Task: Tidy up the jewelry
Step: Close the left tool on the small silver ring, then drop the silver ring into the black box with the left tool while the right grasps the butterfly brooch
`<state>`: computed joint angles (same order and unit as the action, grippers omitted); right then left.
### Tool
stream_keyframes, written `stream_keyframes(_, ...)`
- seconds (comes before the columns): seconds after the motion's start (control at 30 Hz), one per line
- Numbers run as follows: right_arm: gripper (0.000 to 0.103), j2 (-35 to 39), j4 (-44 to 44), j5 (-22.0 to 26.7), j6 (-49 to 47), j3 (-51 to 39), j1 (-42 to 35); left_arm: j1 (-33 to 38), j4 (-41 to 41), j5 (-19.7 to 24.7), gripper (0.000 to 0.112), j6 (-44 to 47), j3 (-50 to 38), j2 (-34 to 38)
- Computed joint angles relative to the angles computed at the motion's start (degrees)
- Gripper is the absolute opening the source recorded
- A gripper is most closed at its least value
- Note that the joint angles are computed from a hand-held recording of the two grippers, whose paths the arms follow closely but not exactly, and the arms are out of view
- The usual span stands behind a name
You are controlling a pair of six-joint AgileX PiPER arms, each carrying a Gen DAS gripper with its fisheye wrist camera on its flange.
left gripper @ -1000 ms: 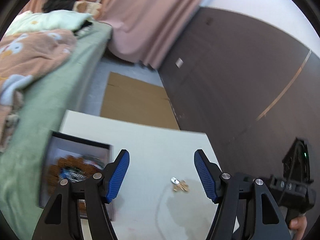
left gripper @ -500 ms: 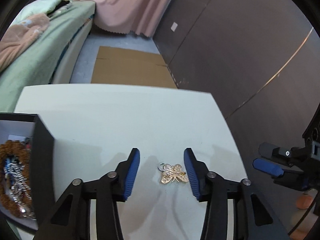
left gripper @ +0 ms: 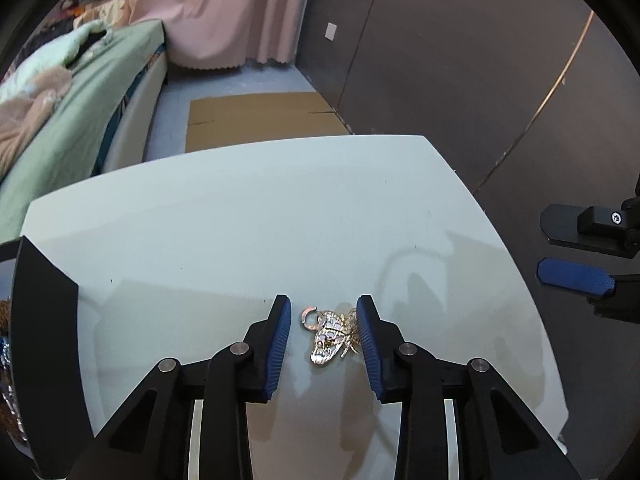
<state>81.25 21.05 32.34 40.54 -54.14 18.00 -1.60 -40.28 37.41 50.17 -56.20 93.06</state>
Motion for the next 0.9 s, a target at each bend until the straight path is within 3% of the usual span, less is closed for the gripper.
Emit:
stream_keyframes(0.07, 0.05, 0.43, -0.52, 0.17, 0.47, -0.39, 0.24, -0.63, 1.19, -1.76, 0.026, -1.12, 0.54, -0.38)
stream_keyframes(0.1, 0.05, 0.67, -0.94, 0.26, 0.81, -0.59, 0.46, -0.96, 2.64, -2.72, 0.016, -2.29, 0.75, -0.65)
stream_keyframes(0.13, 0.05, 1.03, -1.27, 0.39, 0.94, -0.85, 0.67, -0.47, 2.18, -1.58, 0.013, -1.75, 0.31, -0.32)
stream_keyframes(0.67, 0.05, 10.01, -11.36, 5.64, 6.25, -10.09, 9.82, 14.16, -5.18, 12.83, 0.013, 1.57, -6.57, -1.76)
stream_keyframes(0.87, 0.051, 15.76, -18.07, 10.09, 10.37, -16.15, 14.15, 19.12, -6.84, 17.12, 0.013, 2.88, -8.43, -3.23)
stream_keyframes(0.9, 0.055, 16.95, -19.64, 11.18, 11.12, -17.59, 15.07, 20.05, -7.12, 17.75, 0.013, 3.21, -8.65, -3.4)
